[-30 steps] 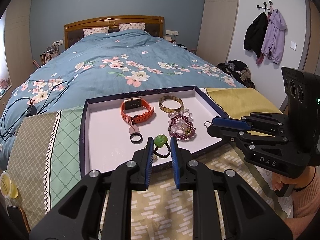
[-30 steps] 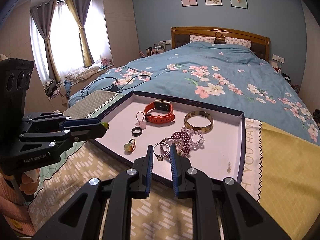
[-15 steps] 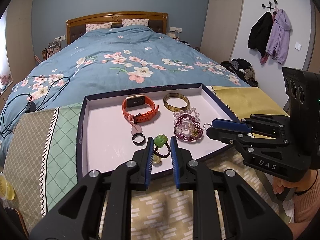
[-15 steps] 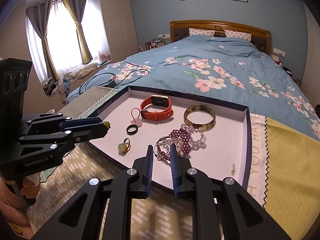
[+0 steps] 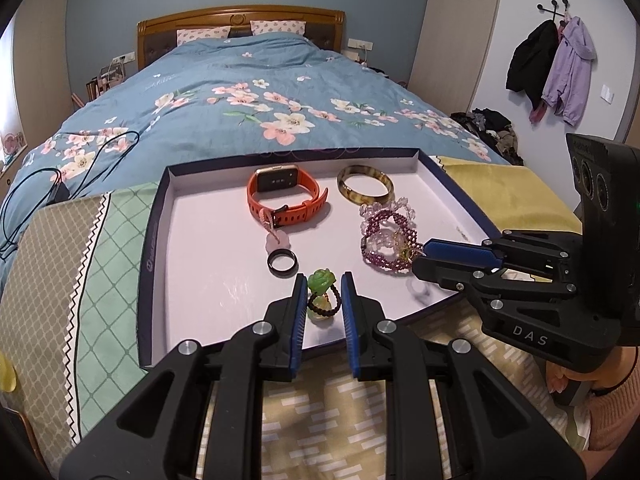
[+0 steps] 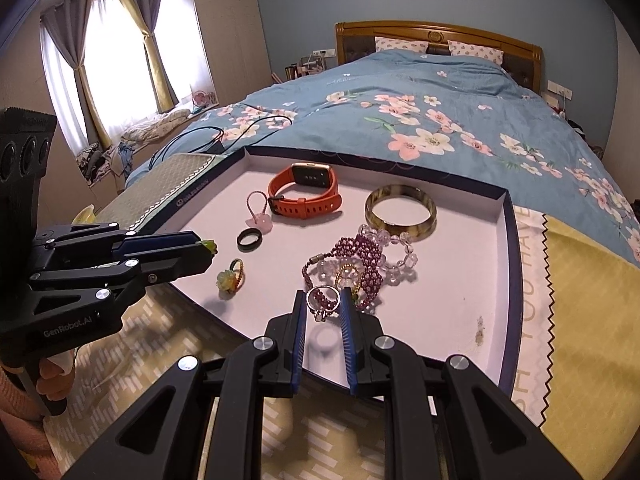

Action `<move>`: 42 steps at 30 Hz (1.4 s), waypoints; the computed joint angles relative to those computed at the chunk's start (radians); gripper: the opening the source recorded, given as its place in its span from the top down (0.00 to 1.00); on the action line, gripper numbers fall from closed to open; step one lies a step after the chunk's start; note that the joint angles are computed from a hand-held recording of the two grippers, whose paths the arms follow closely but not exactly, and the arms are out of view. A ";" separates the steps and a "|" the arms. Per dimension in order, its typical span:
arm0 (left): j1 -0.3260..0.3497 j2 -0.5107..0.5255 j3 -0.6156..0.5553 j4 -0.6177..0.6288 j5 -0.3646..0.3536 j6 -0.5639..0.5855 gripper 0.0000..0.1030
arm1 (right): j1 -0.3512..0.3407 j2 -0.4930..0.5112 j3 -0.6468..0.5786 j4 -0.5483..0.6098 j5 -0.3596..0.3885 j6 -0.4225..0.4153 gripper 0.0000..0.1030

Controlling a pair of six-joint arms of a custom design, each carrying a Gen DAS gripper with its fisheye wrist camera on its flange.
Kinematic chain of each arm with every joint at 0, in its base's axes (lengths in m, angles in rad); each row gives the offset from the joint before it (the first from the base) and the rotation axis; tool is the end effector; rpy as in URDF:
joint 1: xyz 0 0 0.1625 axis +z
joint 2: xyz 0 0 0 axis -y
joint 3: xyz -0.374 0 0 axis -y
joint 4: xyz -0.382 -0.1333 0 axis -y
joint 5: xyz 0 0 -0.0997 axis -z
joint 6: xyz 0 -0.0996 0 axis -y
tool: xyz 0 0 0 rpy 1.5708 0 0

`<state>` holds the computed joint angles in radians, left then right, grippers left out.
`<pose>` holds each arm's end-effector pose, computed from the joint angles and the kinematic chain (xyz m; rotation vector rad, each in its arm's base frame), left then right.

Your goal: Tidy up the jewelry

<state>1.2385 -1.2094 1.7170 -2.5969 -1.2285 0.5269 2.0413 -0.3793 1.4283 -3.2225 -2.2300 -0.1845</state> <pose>-0.0378 -0.6208 0.2946 1.0042 2.4869 -0.6622 0.3657 -0.5596 -0.0385 0.5393 -2.3938 0.8696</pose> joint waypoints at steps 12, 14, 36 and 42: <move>0.009 0.017 -0.008 0.011 0.013 -0.014 0.81 | -0.005 -0.008 0.008 0.001 0.001 0.028 0.79; 0.009 0.009 -0.001 0.001 0.010 -0.016 0.74 | -0.003 -0.011 0.014 -0.009 0.000 0.029 0.75; -0.029 -0.269 0.306 -0.433 -0.021 0.071 0.05 | 0.133 0.046 0.078 -0.525 -0.231 -0.135 0.07; -0.052 -0.340 0.395 -0.534 -0.019 0.125 0.05 | 0.174 0.084 0.069 -0.724 -0.240 -0.260 0.07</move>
<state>1.1870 -1.5491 2.1116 -3.1306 -1.2470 0.6517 2.2157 -0.2957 1.4968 -3.9468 -2.4698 -0.4441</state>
